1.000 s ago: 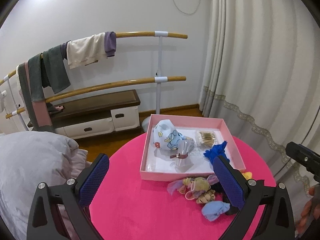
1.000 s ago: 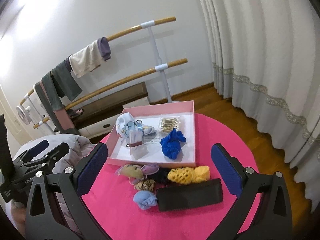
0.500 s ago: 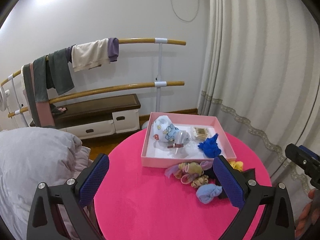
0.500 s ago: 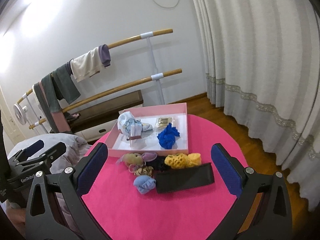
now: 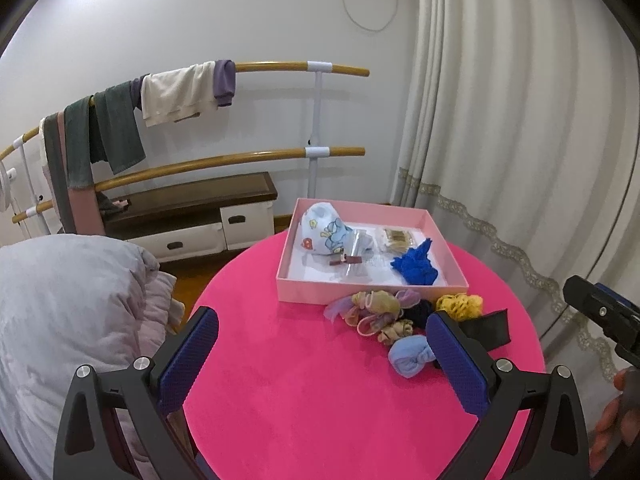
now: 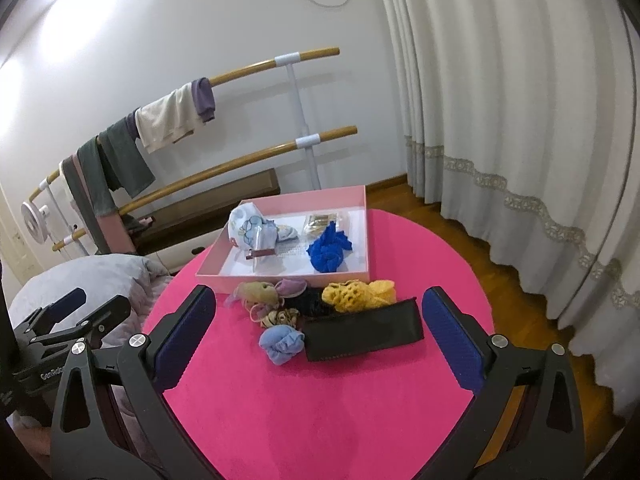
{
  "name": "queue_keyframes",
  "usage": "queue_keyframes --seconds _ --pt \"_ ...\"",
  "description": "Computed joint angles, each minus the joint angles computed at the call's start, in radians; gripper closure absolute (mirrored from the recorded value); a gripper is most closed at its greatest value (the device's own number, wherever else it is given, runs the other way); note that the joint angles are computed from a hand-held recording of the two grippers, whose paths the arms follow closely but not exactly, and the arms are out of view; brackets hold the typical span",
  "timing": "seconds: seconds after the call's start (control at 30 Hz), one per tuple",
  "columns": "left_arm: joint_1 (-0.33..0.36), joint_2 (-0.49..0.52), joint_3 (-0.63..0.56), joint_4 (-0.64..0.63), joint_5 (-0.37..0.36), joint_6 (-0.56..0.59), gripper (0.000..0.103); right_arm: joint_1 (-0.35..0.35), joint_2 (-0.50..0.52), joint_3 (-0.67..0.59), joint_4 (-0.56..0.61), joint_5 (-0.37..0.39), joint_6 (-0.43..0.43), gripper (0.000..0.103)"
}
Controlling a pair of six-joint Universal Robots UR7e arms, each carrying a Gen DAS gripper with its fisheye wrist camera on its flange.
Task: Organize soft objects
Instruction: 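Lift both open tools out of the box back over the pile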
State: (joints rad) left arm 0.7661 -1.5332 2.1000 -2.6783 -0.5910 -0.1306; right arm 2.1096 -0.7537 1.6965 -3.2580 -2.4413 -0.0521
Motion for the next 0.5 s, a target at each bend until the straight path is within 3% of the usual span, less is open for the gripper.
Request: queue_keyframes --seconds 0.5 --pt "0.035 0.054 -0.014 0.026 -0.049 -0.034 0.000 -0.049 -0.018 0.042 0.057 -0.003 0.054 0.000"
